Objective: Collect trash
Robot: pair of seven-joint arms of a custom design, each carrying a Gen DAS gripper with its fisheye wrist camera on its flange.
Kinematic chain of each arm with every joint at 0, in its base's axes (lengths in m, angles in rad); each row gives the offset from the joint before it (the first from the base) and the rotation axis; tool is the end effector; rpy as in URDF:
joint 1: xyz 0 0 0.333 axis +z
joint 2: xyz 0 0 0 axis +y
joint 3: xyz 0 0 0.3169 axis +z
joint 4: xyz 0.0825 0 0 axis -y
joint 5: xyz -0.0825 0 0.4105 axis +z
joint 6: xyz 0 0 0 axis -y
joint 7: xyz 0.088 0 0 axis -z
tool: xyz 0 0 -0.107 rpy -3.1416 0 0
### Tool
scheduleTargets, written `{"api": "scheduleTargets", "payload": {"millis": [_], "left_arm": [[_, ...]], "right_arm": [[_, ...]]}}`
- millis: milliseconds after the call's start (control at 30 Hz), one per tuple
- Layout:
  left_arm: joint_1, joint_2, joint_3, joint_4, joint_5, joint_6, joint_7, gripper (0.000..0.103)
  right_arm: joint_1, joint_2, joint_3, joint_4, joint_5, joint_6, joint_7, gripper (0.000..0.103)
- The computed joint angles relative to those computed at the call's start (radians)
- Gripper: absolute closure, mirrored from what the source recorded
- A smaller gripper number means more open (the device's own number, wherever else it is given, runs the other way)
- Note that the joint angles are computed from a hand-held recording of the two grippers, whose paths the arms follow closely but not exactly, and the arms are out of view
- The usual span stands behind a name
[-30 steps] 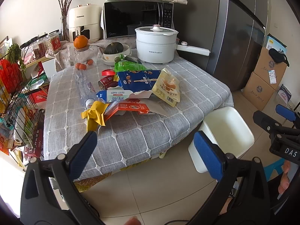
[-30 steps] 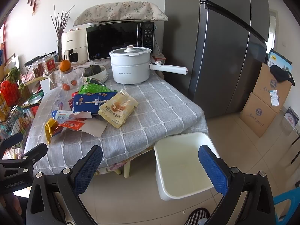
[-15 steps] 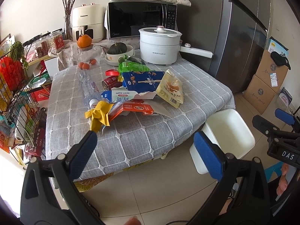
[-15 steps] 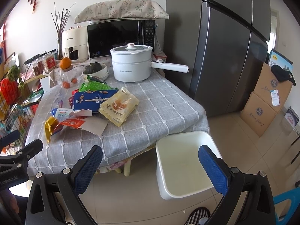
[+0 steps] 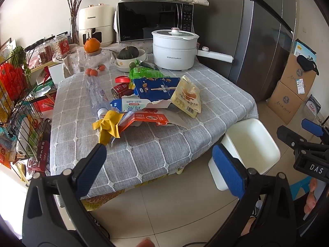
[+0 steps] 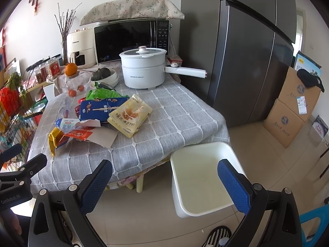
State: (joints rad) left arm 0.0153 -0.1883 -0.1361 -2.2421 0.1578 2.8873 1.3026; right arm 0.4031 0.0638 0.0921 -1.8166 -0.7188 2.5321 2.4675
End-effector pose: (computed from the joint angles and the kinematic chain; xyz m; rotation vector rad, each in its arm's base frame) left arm 0.5563 -0.0805 0.5335 -1.7399 1.7342 -0.8059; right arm 0.5715 0.3152 0.5635 -1.7834 1.6823 -0.8235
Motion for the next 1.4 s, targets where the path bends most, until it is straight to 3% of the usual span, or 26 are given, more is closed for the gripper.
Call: {"api": "scheduleTargets", "payload": {"millis": [367, 533, 633, 767, 1000, 1133, 1267, 1400], "left_arm": [[0.002, 0.005, 0.000, 0.001, 0.008, -0.012, -0.011, 0.001], [-0.089, 0.042, 0.087, 0.062, -0.293, -0.118, 0.258, 0.001], [-0.059, 0.075, 0.090, 0.115, -0.370, -0.192, 0.296, 0.001], [-0.014, 0.137, 0.104, 0.201, -0.509, -0.288, 0.362, 0.001], [0.046, 0.221, 0.074, 0.288, -0.455, -0.313, 0.400, 0.002], [0.060, 0.290, 0.057, 0.371, -0.468, -0.337, 0.477, 0.010], [0.089, 0.361, 0.033, 0.450, -0.569, -0.341, 0.535, 0.017], [0.073, 0.406, 0.031, 0.487, -0.471, -0.309, 0.520, 0.024]], "right_arm": [[0.002, 0.001, 0.000, 0.000, 0.001, -0.005, 0.000, 0.000], [0.000, 0.012, -0.001, 0.007, 0.026, 0.001, -0.011, 0.000], [-0.008, 0.038, -0.003, 0.039, 0.101, 0.015, -0.078, 0.000], [-0.007, 0.103, -0.002, 0.143, 0.233, -0.039, -0.232, 0.000], [-0.003, 0.262, -0.004, 0.366, 0.465, -0.157, -0.501, 0.000], [0.001, 0.326, -0.023, 0.429, 0.530, -0.174, -0.517, 0.000], [-0.012, 0.383, -0.028, 0.508, 0.609, -0.254, -0.540, 0.000], [-0.001, 0.421, -0.053, 0.566, 0.595, -0.286, -0.521, 0.000]]}}
